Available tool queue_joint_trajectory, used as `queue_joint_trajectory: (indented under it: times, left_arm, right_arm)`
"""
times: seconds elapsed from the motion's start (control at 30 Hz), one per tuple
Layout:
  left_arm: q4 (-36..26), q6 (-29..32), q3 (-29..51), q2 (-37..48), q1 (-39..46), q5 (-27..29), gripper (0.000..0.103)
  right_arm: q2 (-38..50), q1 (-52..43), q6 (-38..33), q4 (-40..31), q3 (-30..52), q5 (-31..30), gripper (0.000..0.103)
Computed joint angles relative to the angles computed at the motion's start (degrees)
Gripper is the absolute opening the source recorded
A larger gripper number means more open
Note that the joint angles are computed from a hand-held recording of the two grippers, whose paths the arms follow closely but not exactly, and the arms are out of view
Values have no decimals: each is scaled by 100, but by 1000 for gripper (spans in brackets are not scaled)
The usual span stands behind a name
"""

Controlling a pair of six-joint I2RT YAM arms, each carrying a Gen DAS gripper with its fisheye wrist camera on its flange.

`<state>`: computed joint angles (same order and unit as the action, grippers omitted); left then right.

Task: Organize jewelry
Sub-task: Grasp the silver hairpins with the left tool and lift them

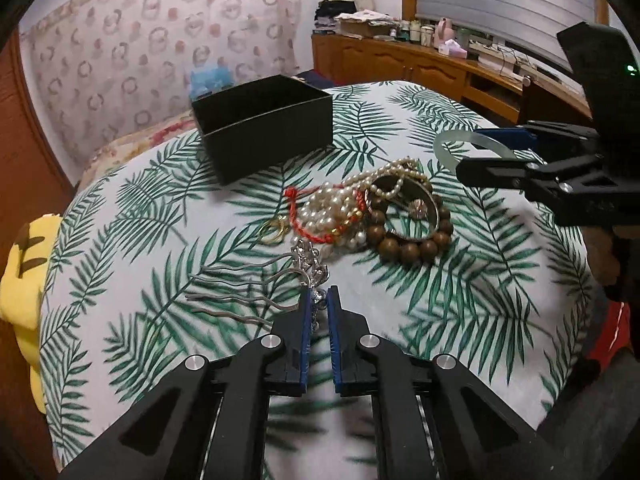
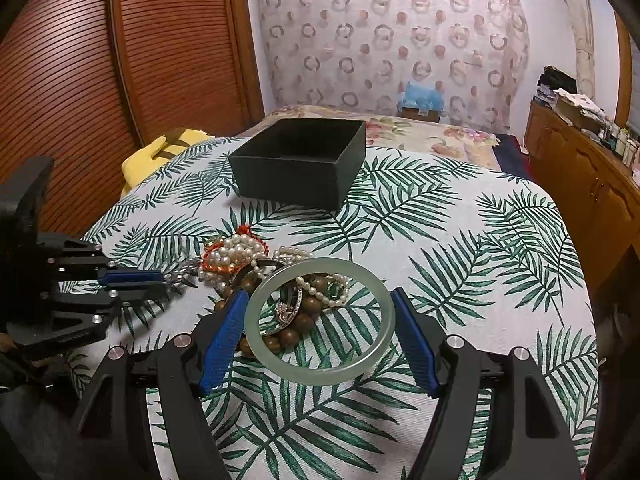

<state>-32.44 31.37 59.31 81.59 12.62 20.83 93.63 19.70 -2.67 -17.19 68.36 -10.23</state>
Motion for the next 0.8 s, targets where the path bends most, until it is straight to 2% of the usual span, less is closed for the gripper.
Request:
queue_joint_trajectory:
  times: [0.27, 0.67, 0.8]
  left_arm:
    - [-232, 18, 209, -159, 551, 706, 2]
    - [-170, -188, 606, -38, 778, 1048, 0]
    - [-201, -165, 733, -1, 841, 1013, 0]
  right_arm:
    - [69, 76, 33, 18, 66, -3, 74]
    - [141, 184, 13, -48, 242, 16, 74]
    - [144, 193, 35, -46, 243, 12, 74]
